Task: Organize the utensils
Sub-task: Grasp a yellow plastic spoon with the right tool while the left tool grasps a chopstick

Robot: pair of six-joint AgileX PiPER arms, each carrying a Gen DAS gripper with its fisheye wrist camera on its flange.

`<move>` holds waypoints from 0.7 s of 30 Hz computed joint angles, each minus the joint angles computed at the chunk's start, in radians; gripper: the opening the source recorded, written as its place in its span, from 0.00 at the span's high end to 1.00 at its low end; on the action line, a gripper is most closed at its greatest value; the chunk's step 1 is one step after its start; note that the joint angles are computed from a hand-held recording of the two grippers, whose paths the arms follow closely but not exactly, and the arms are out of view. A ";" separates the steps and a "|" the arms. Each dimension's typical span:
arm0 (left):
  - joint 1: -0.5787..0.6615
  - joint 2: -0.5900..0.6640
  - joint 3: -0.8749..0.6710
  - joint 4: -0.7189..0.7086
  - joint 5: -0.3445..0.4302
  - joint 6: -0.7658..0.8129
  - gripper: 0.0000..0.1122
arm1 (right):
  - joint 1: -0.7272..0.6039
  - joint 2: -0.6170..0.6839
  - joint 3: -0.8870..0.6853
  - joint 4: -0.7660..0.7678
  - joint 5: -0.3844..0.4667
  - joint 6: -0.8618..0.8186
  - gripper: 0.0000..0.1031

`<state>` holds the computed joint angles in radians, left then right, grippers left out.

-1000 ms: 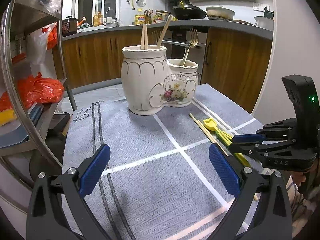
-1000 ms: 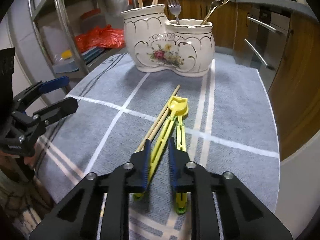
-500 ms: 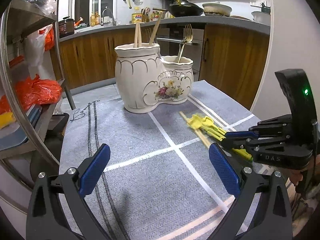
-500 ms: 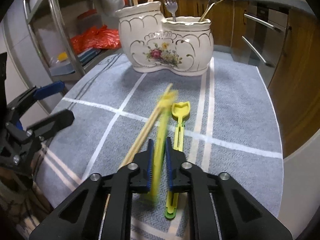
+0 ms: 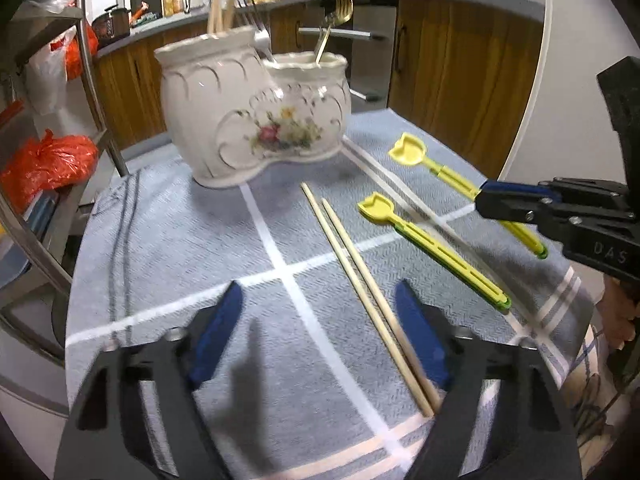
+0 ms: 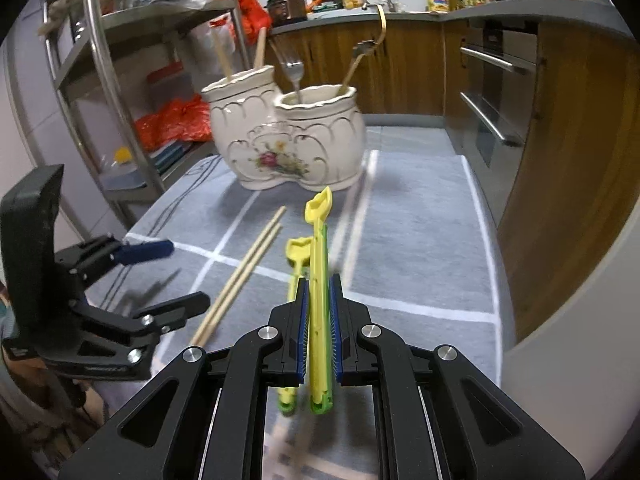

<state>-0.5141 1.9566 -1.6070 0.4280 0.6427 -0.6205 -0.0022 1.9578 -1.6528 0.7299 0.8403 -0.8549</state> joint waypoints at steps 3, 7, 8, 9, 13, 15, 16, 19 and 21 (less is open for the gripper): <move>-0.005 0.031 -0.042 -0.017 0.043 0.010 0.57 | -0.005 0.002 0.005 0.002 0.002 -0.005 0.90; -0.013 0.054 -0.072 -0.023 0.069 0.012 0.62 | -0.010 0.011 0.005 0.005 0.005 -0.015 0.90; -0.017 0.063 -0.085 -0.011 0.080 0.004 0.62 | -0.010 0.016 0.002 0.003 0.007 -0.013 0.90; -0.018 0.074 -0.103 -0.011 0.089 0.005 0.63 | -0.011 0.018 0.002 0.002 0.007 -0.012 0.90; -0.016 0.101 -0.153 -0.021 0.116 0.017 0.71 | -0.013 0.029 -0.003 -0.013 0.009 0.001 0.90; -0.013 0.108 -0.169 -0.021 0.125 0.026 0.86 | -0.015 0.034 -0.006 -0.016 0.014 0.005 0.90; -0.008 0.106 -0.167 -0.026 0.122 0.031 0.90 | -0.016 0.036 -0.006 -0.016 0.018 0.005 0.90; 0.018 0.084 -0.134 -0.060 0.096 0.073 0.95 | -0.018 0.045 -0.016 -0.013 0.033 0.007 0.90; 0.033 0.070 -0.116 -0.076 0.081 0.095 0.96 | -0.017 0.051 -0.027 -0.016 0.042 0.017 0.90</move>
<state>-0.4811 2.0264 -1.7225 0.3517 0.7240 -0.5253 -0.0188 2.0092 -1.6794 0.7134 0.8828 -0.8382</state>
